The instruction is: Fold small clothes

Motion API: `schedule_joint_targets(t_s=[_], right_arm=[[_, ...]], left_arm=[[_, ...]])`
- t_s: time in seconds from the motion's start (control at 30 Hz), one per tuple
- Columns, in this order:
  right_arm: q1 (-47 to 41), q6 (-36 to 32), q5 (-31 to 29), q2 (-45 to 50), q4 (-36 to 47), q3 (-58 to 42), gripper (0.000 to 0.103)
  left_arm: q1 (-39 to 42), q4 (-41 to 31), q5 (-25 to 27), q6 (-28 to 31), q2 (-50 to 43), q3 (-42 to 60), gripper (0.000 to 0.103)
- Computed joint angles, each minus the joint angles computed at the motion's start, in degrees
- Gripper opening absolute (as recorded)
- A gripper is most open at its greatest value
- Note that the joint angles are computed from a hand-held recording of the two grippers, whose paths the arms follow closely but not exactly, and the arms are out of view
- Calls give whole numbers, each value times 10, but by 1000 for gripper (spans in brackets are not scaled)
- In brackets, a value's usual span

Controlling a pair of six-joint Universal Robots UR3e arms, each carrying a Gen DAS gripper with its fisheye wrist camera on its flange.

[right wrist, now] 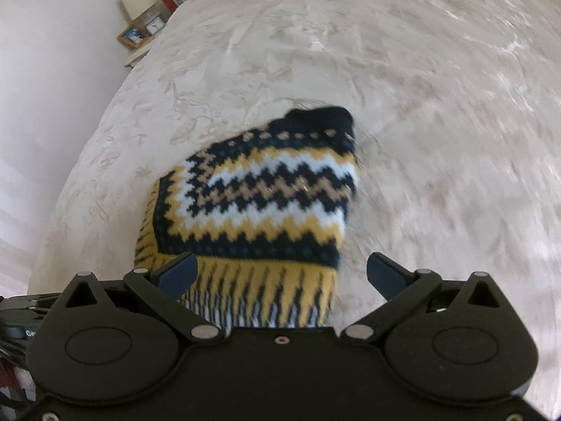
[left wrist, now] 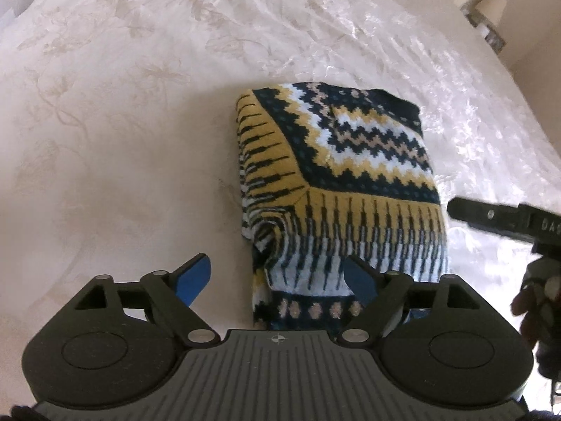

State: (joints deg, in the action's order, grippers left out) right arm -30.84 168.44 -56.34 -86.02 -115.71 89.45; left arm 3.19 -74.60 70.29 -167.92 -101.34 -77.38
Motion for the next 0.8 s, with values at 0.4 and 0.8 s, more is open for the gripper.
schedule_joint_targets(t_s=[0.4, 0.8], right_arm=[[-39, -3, 50, 11, 2, 42, 103], [-4, 27, 94, 180, -2, -86, 103]], left_arm=[[48, 16, -71, 32, 12, -82, 84], [12, 40, -111, 38, -115, -6, 96]])
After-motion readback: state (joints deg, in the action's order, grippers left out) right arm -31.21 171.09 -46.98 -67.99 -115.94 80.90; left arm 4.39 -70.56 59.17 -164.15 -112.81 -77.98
